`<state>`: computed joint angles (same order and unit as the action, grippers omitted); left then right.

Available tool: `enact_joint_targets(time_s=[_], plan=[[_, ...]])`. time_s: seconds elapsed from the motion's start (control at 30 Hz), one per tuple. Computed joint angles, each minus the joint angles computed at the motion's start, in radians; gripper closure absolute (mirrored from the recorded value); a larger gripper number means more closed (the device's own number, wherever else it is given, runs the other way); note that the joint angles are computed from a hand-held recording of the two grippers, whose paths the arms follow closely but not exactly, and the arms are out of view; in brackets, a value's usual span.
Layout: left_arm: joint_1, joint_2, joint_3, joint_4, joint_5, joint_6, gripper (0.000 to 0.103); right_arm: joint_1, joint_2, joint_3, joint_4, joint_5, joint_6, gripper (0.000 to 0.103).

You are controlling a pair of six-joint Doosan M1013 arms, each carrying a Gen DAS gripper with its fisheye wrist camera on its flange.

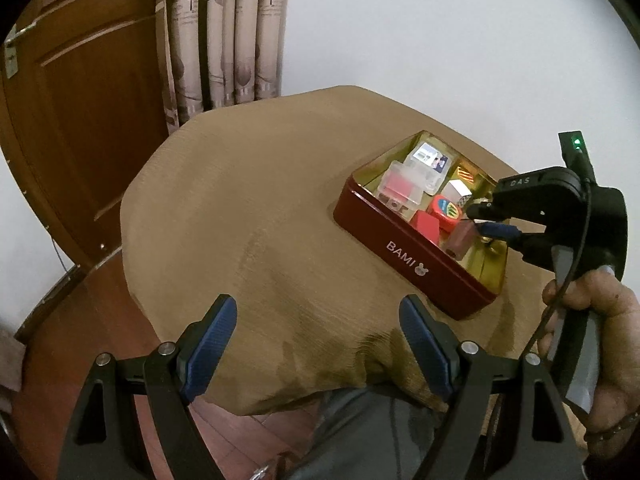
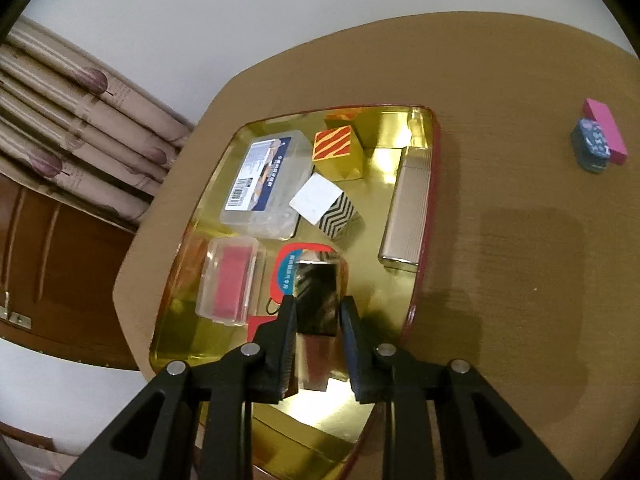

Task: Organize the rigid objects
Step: 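Carry the lipstick tube into the gold tin and open the right tool, then move the left tool to the blue patterned mint tin and grasp it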

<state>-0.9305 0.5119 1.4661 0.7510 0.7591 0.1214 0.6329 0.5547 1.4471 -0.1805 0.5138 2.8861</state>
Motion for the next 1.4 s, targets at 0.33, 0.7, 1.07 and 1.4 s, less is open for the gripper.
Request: enact_joint_targets(time_s=[0.33, 0.7, 1.07, 1.4], plan=[[-0.034, 0.002, -0.001, 0.135, 0.037, -0.034, 0.023, 0.026, -0.108, 0.147, -0.496, -0.011, 0.344, 0.078], [-0.098, 0.015, -0.026, 0.227, -0.084, 0.154, 0.019, -0.023, -0.282, 0.464, -0.624, 0.297, 0.499, 0.077], [-0.109, 0.267, -0.478, -0.117, -0.11, 0.736, 0.016, -0.076, -0.334, 0.599, -0.724, 0.262, 0.613, 0.077], [-0.082, 0.692, -1.228, -0.461, 0.267, 1.183, 0.016, -0.096, -0.367, 0.654, -0.842, 0.148, 0.724, 0.063]])
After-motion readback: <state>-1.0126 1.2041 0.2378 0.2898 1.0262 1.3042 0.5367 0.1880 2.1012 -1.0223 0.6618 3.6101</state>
